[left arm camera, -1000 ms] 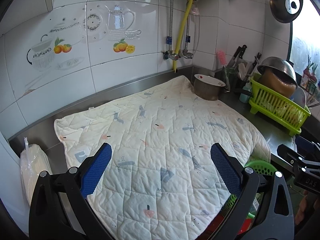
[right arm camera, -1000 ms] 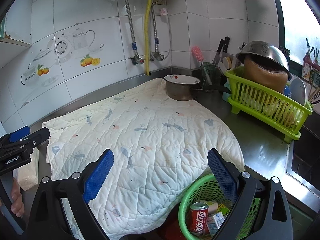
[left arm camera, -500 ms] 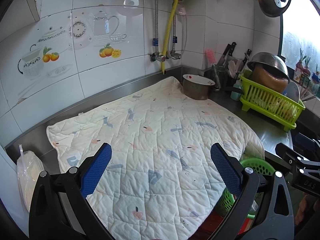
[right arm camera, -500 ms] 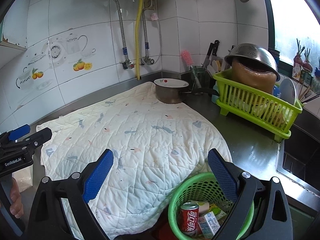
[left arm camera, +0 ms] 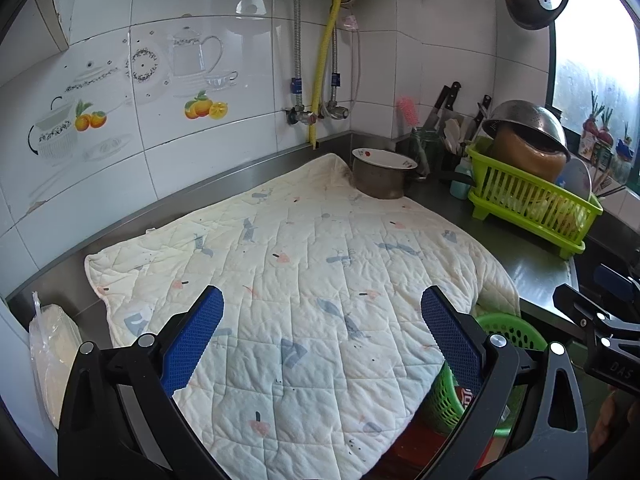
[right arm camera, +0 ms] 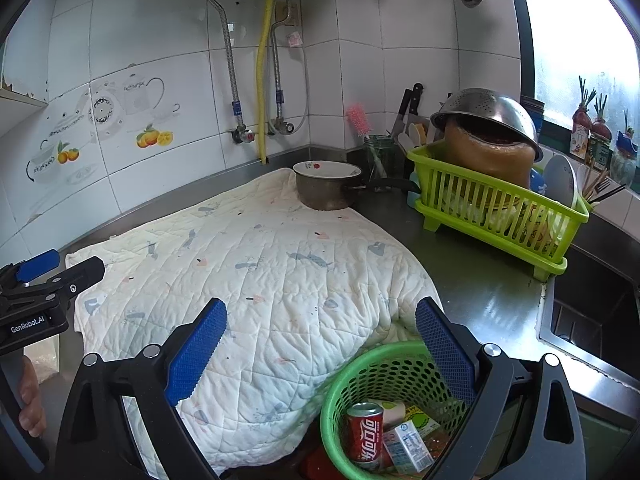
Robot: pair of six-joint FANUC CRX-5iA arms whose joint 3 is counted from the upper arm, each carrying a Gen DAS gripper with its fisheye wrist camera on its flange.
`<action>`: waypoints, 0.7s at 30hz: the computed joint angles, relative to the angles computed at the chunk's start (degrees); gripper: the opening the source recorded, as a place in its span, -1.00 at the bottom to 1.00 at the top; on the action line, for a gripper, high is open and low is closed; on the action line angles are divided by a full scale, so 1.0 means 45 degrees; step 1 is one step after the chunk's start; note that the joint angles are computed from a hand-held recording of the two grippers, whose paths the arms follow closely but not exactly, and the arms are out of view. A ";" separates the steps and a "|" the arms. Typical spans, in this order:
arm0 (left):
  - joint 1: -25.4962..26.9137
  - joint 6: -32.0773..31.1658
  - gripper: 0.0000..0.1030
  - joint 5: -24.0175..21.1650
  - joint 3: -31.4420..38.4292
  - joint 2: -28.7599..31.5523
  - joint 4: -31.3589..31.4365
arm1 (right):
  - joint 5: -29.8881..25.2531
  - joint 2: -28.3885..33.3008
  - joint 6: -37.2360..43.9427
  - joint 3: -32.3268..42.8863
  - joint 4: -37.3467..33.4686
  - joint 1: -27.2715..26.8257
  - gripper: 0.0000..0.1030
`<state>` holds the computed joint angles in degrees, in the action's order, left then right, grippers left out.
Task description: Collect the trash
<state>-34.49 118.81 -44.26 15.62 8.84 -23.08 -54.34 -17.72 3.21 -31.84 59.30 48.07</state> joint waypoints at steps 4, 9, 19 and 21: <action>-0.0062 -0.0064 0.90 0.0032 0.0042 0.0035 0.0010 | -0.0059 -0.0049 -0.0080 -0.0038 -0.0001 0.0017 0.79; -0.0124 -0.0081 0.90 0.0000 0.0109 0.0087 -0.0004 | -0.0090 -0.0133 -0.0091 -0.0101 -0.0027 -0.0013 0.79; -0.0116 -0.0427 0.90 0.0030 0.0146 0.0176 0.0201 | -0.0180 -0.0215 -0.0167 -0.0189 -0.0079 0.0033 0.79; -0.0112 -0.0452 0.90 0.0042 0.0148 0.0182 0.0228 | -0.0206 -0.0234 -0.0197 -0.0206 -0.0064 0.0046 0.79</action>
<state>-34.99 116.78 -44.07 16.29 9.66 -22.05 -55.27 -18.78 2.32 -32.77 59.02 48.28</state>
